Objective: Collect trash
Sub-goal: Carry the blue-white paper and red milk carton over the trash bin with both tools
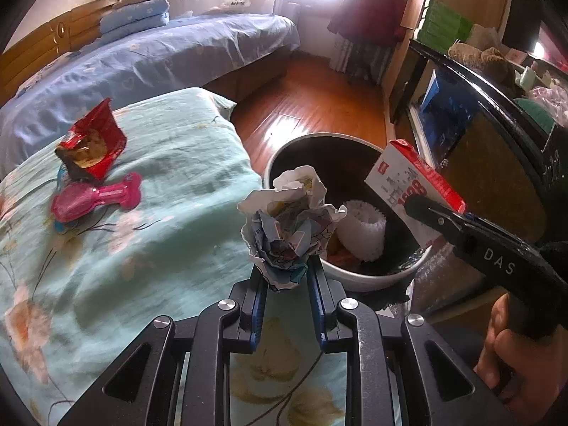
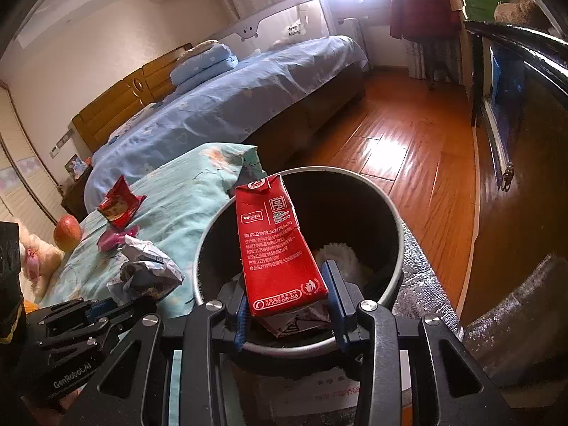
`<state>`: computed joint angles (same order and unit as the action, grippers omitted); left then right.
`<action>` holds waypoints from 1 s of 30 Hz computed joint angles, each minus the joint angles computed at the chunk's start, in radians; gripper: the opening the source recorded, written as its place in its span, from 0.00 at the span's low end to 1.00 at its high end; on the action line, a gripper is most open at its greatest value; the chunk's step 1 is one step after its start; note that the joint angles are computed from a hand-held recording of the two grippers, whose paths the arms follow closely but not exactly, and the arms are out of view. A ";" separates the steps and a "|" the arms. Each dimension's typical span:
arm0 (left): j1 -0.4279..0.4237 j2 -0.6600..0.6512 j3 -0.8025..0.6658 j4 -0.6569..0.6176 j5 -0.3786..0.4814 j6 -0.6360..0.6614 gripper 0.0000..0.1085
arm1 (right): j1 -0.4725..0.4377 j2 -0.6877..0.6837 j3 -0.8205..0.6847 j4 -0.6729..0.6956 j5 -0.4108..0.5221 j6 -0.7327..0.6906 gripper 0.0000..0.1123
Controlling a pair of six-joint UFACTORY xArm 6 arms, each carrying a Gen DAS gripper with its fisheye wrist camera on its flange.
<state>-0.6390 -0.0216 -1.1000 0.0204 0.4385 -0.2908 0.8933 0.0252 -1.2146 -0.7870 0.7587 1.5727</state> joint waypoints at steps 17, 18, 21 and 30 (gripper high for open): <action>-0.013 0.147 -0.170 -0.031 0.045 0.027 0.20 | -0.065 0.006 0.006 0.046 -0.035 -0.045 0.33; -0.015 0.150 -0.175 -0.028 0.046 0.023 0.20 | -0.067 0.005 0.007 0.048 -0.038 -0.046 0.33; -0.017 0.173 -0.202 -0.028 0.054 0.023 0.20 | -0.074 0.004 0.012 0.052 -0.043 -0.048 0.33; -0.021 0.207 -0.233 -0.043 0.064 0.036 0.20 | -0.090 -0.007 0.031 0.058 -0.056 -0.046 0.33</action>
